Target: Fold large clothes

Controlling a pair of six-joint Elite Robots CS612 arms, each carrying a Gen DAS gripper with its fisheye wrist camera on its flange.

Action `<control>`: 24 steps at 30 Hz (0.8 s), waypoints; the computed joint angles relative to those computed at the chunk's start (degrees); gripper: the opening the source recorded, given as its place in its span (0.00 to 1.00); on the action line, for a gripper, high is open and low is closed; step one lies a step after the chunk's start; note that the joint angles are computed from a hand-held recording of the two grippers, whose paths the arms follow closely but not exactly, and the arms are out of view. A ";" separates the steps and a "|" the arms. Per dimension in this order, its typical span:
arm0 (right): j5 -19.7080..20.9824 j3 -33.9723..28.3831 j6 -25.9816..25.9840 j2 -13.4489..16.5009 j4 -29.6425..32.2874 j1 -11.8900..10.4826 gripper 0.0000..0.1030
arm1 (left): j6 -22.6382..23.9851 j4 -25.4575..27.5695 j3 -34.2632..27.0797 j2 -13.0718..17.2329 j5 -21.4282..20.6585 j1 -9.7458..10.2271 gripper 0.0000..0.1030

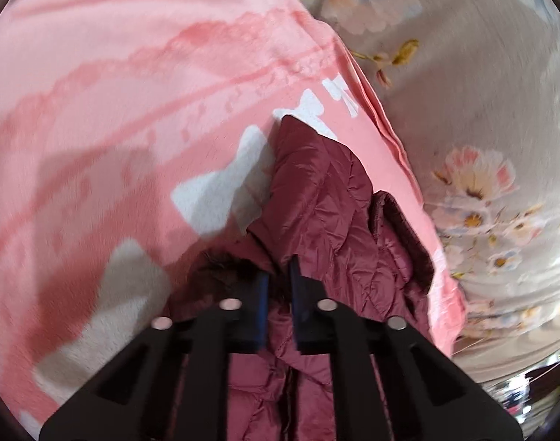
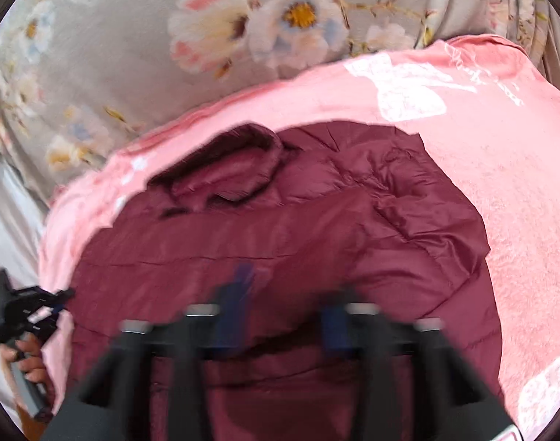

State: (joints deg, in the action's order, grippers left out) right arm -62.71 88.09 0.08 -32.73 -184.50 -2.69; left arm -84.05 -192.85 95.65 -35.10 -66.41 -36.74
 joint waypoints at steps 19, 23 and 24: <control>3.41 1.97 -7.29 0.80 3.06 -1.46 0.01 | 1.04 7.84 1.85 -0.38 3.88 -1.69 0.01; 2.93 1.76 -8.06 1.11 3.69 -1.27 0.01 | 2.59 11.49 0.86 -0.22 6.19 -2.31 0.01; 3.12 1.72 -8.13 1.08 3.95 -1.28 0.01 | 3.10 13.02 0.46 -0.24 7.05 -2.49 0.01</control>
